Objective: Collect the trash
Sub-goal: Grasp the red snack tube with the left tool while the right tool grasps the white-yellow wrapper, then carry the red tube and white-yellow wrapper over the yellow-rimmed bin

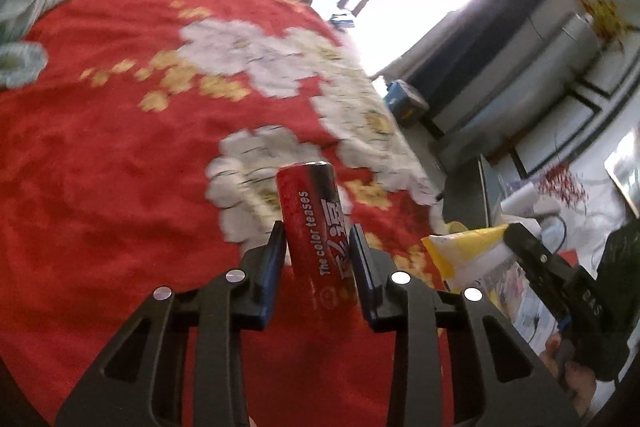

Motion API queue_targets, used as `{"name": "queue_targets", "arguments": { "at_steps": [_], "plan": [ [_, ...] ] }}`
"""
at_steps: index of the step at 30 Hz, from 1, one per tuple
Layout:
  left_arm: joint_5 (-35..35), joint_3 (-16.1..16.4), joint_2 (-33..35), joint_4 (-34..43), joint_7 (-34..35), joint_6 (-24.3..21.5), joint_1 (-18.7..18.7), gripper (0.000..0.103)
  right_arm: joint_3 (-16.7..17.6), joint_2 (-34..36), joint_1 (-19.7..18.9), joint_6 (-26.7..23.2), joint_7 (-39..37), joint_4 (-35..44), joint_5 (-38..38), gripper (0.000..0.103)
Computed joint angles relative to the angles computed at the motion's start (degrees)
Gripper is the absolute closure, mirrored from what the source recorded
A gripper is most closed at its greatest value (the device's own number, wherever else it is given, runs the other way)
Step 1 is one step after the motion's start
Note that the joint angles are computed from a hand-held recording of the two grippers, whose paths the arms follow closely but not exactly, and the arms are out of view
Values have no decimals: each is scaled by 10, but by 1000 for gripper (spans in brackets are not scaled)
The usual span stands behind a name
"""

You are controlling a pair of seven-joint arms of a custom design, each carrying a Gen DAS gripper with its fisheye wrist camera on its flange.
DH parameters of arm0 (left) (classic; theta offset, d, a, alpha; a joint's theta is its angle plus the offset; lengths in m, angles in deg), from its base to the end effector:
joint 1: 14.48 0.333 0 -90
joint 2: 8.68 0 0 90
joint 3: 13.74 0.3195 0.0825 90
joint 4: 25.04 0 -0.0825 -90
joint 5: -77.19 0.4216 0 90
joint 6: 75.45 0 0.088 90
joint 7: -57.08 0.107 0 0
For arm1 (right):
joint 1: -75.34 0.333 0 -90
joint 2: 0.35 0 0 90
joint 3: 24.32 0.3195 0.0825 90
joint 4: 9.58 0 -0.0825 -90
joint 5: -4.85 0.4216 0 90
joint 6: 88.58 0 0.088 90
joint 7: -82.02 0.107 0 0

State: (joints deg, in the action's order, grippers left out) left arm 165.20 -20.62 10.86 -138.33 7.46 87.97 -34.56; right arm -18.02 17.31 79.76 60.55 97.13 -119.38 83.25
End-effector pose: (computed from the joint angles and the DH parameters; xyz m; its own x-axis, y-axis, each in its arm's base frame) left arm 0.5521 -0.3378 0.2986 0.3389 -0.8130 0.4734 -0.5814 -0.5766 -0.5740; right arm 0.6642 0.1014 0.3419 0.4883 -0.7758 -0.3997 -0.7046 -0.0803 -0.7051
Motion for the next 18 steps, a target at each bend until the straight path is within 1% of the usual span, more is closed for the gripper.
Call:
{"name": "queue_targets", "arguments": {
  "at_steps": [5, 18],
  "plan": [
    [-13, -6, 8, 32, 56, -14, -14, 73, -5, -11, -8, 7, -15, -8, 23, 75],
    [-40, -2, 35, 96, 151, -26, -51, 73, -23, -29, -24, 14, -44, -24, 64, 75]
  ]
}}
